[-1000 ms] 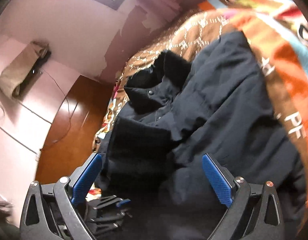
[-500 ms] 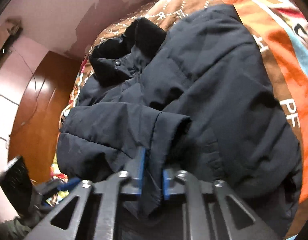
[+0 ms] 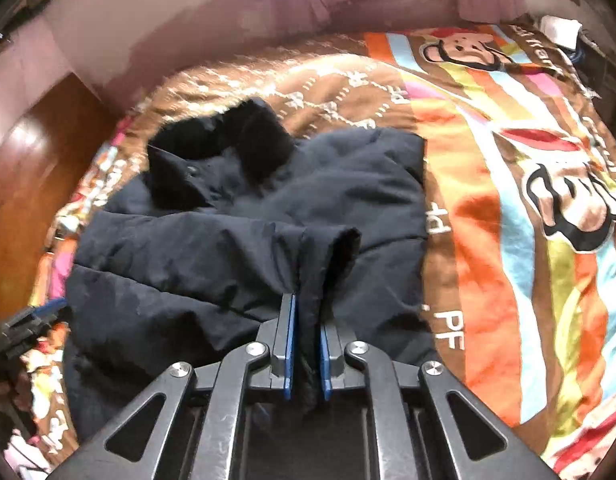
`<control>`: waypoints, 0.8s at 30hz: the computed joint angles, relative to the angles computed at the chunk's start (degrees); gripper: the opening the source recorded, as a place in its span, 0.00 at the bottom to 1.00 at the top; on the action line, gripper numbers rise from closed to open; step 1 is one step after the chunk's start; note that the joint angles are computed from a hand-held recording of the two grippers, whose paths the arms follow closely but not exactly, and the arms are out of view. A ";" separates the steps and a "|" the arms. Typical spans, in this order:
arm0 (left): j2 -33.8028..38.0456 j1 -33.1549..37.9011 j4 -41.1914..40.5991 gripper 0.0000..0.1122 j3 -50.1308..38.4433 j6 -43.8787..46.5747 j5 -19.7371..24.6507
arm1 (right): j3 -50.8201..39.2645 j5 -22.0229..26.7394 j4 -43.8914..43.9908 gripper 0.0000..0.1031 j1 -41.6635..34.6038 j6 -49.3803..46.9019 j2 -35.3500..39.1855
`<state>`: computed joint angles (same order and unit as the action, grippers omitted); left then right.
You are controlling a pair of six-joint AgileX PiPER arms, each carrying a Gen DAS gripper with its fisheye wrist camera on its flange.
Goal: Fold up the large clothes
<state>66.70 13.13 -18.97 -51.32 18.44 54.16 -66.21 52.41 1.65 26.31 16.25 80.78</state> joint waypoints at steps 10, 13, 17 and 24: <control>10.70 -3.62 -3.19 0.32 -3.82 1.41 -4.24 | -5.82 -3.19 4.50 0.48 4.84 -8.18 8.50; 11.65 -4.35 -2.62 0.32 -1.99 1.77 -5.55 | -7.11 -0.83 8.50 0.48 5.17 -10.94 13.04; 10.07 -4.15 -3.10 0.32 1.69 4.92 -7.42 | -4.62 0.40 7.78 0.48 6.39 -12.17 14.35; 9.46 -10.81 5.80 0.32 5.46 -1.70 -11.15 | -0.29 -1.54 1.77 0.48 10.75 -10.30 13.77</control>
